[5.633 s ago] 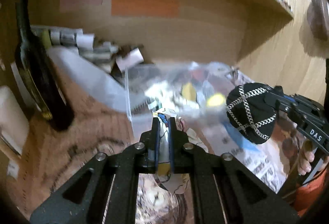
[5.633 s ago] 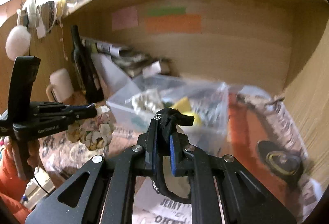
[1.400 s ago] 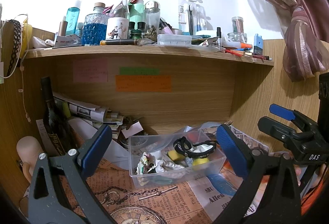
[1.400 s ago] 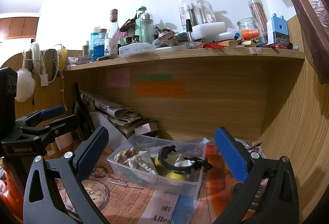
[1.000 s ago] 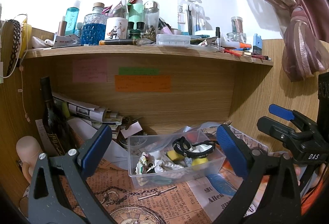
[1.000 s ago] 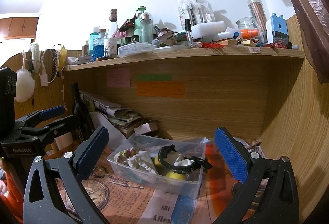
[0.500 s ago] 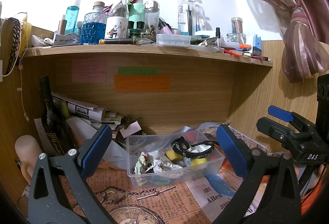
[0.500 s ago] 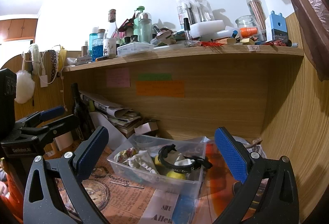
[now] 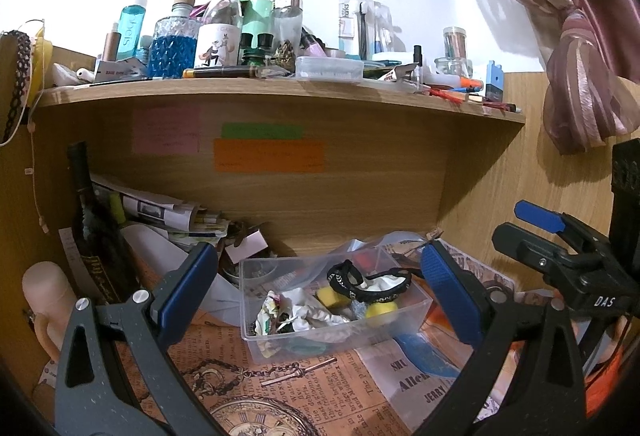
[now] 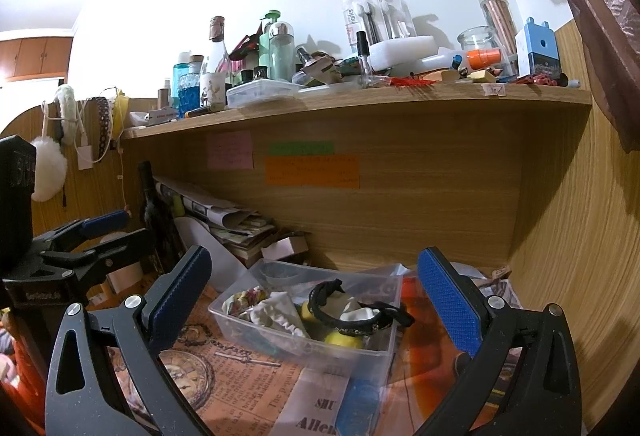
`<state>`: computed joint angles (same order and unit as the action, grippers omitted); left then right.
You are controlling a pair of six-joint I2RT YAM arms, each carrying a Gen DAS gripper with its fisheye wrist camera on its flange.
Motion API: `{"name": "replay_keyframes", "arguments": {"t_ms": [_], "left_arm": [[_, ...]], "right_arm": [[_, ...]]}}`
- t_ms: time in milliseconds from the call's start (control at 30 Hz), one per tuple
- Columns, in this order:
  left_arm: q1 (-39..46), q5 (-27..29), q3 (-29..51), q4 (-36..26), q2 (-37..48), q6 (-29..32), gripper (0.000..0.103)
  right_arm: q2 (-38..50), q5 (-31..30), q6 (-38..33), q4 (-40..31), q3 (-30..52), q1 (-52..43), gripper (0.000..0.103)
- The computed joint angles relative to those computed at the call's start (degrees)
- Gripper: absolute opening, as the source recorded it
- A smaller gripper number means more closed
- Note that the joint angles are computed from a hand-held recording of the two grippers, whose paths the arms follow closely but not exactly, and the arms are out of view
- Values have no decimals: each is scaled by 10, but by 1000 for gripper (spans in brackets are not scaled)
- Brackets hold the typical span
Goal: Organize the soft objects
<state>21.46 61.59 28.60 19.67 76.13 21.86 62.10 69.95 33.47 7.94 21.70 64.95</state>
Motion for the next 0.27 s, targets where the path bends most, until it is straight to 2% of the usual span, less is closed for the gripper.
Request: {"name": "replay_keyframes", "arguments": {"t_ms": [267], "left_arm": [[3, 6, 2, -8, 2, 10, 103]], "right_arm": [[21, 3, 30, -19, 14, 0, 103]]}}
